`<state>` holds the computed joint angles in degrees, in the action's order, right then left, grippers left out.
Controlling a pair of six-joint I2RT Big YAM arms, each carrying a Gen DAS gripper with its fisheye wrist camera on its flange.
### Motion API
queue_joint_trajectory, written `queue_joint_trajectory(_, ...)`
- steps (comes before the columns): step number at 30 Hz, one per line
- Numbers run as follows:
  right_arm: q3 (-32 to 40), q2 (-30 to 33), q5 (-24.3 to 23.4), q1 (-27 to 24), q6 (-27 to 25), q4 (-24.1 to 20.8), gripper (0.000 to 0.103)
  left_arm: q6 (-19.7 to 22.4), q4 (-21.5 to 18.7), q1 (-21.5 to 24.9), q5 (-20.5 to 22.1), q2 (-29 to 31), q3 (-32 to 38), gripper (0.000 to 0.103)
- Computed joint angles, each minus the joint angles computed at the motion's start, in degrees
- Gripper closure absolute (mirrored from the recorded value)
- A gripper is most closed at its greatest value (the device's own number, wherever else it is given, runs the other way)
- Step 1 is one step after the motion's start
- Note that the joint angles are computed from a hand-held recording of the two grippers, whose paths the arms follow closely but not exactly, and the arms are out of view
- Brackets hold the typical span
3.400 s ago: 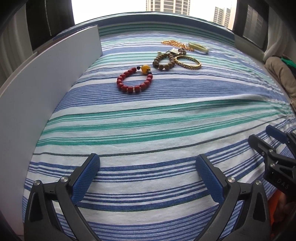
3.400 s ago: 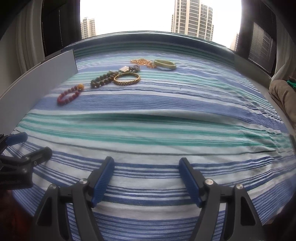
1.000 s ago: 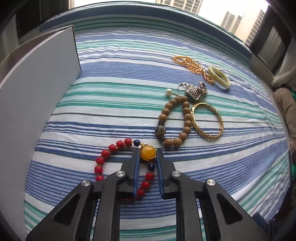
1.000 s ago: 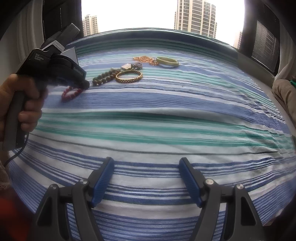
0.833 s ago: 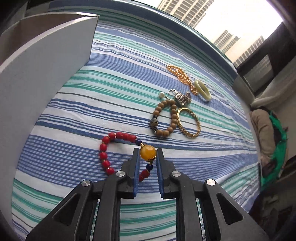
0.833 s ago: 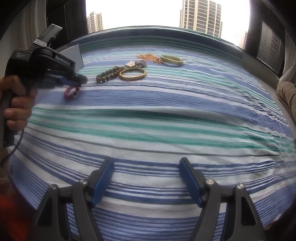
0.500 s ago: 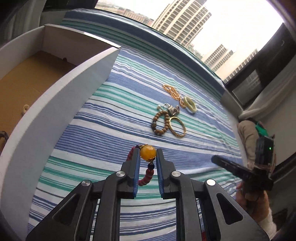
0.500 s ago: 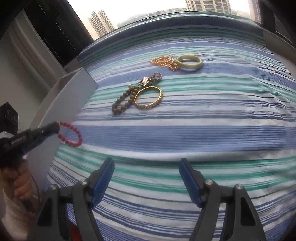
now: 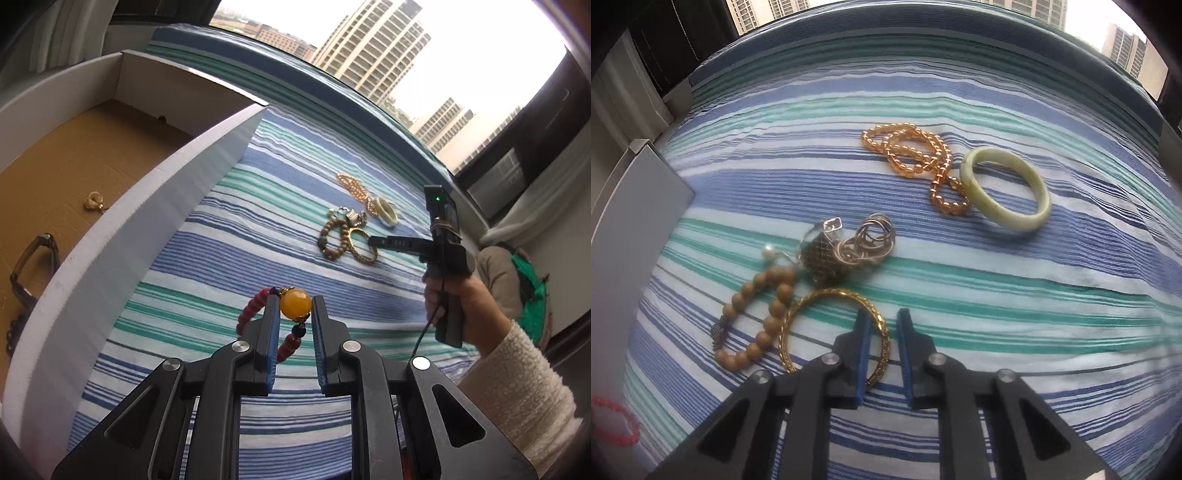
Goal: Organize jewelry
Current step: 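Lift both held bracelets and carry them toward the white box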
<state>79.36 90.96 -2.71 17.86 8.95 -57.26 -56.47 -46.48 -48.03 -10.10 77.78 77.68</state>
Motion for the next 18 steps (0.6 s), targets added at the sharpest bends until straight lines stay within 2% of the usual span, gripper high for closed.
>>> queue_joint_trajectory(5, -3.5, -5.3, -1.8, -0.2, -0.3, 2.7, 0.097, -0.9, 0.8, -0.7, -0.7, -2.8, -0.6, 0.088)
queue_joint_trajectory(10, -4.6, -12.6, -4.0, 0.7, -1.1, 3.5, 0.097, -1.5, 0.7, -1.9, -4.1, -7.5, -1.2, 0.088)
queue_joint_trajectory(15, -2.2, -16.1, -6.6, 5.3, -0.2, 3.8, 0.097, -1.7, -2.0, -2.8, -9.9, -13.3, -1.2, 0.088)
queue_joint_trajectory(18, 0.4, -16.2, -8.5, 9.3, 0.5, 4.7, 0.097, -2.3, -5.8, -3.0, -14.5, -17.1, -1.5, 0.088)
